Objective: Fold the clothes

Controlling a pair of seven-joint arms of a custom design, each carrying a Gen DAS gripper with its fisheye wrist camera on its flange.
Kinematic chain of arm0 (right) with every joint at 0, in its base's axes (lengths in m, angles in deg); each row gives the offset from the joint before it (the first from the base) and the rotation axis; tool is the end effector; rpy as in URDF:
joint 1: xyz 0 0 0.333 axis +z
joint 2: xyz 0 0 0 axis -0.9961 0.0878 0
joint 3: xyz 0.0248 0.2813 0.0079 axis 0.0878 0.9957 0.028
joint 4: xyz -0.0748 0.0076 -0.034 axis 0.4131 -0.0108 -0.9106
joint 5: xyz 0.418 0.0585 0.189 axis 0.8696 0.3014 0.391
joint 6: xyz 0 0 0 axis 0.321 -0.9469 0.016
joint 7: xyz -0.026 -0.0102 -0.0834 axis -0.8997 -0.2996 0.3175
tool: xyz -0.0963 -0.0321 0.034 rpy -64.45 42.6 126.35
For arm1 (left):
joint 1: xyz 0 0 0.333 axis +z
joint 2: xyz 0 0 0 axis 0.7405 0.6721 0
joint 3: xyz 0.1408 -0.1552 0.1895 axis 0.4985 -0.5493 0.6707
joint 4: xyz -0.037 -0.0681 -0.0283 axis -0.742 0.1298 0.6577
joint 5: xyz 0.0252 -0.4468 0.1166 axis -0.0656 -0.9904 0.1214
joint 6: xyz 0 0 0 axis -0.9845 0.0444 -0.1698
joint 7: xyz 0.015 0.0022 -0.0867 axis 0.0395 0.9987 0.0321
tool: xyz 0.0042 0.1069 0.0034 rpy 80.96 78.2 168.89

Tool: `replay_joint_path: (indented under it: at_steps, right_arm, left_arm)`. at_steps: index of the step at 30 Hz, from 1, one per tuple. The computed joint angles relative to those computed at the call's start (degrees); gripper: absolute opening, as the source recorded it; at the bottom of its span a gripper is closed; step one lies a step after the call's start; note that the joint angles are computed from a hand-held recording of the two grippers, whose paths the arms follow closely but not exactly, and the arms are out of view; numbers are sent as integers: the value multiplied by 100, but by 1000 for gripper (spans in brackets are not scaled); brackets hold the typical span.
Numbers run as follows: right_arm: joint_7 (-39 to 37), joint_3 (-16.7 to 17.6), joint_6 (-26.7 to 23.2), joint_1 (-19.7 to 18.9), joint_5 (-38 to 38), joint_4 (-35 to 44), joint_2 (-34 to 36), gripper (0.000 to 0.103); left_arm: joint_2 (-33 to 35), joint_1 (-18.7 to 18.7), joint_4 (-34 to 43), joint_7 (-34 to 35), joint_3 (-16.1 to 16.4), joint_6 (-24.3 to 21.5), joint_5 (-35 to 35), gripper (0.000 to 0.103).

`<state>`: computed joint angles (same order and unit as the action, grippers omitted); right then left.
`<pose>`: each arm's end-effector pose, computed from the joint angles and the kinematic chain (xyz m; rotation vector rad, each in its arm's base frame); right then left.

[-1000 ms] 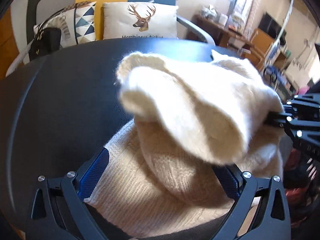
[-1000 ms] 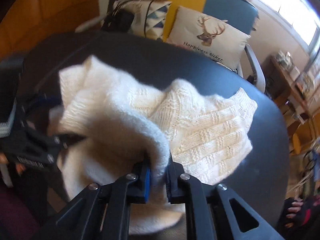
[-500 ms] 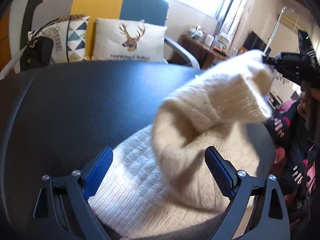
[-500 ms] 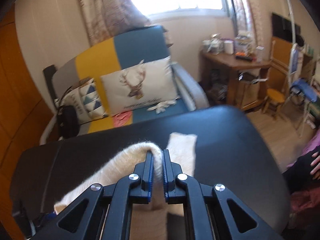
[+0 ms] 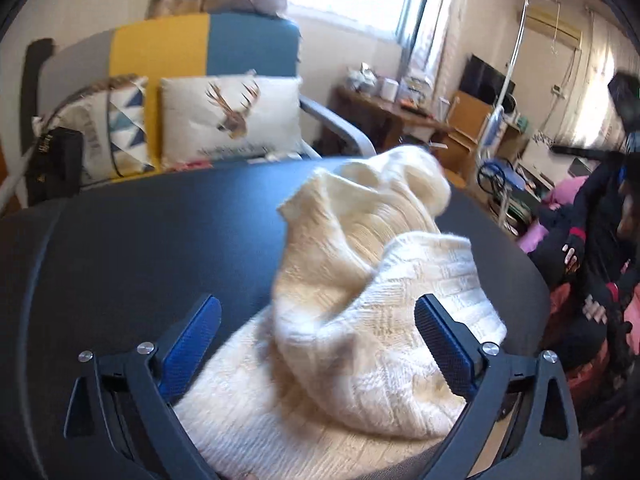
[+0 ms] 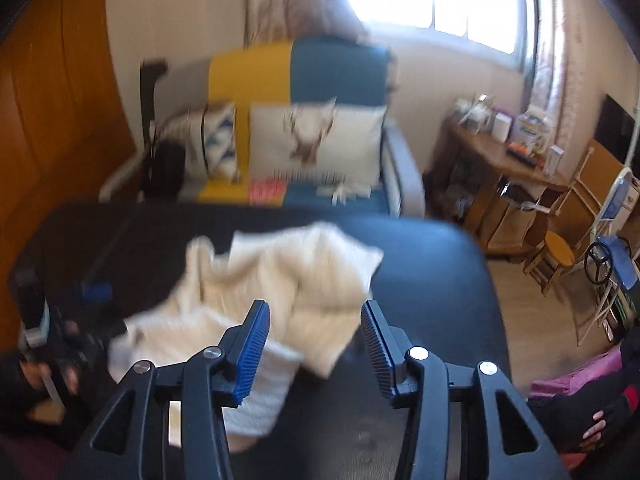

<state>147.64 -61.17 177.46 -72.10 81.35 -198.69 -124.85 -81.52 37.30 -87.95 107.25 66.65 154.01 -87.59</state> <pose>0.4718 0.1535 0.6272 -1.8607 1.6806 -0.5486 0.5027 -0.0478 0.5168 -1.4969 2.2016 -1.1018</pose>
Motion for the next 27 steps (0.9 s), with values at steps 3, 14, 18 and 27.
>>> replay_joint_path:
  at_steps: [3, 14, 18, 27]
  right_arm:
    - [-310, -237, 33, 217, 405, 25, 531, 51]
    - [-809, -313, -836, 166, 1462, 2226, 3648, 24]
    - [-218, -124, 109, 206, 989, 1512, 3066, 16]
    - [568, -129, 1391, 108, 1267, 276, 1274, 12]
  left_arm:
    - [279, -15, 146, -60, -194, 42, 219, 101]
    - [1083, 56, 700, -160, -504, -429, 329, 48]
    - [744, 77, 402, -173, -509, -150, 329, 22]
    - [-357, -144, 0, 189, 57, 12, -173, 11]
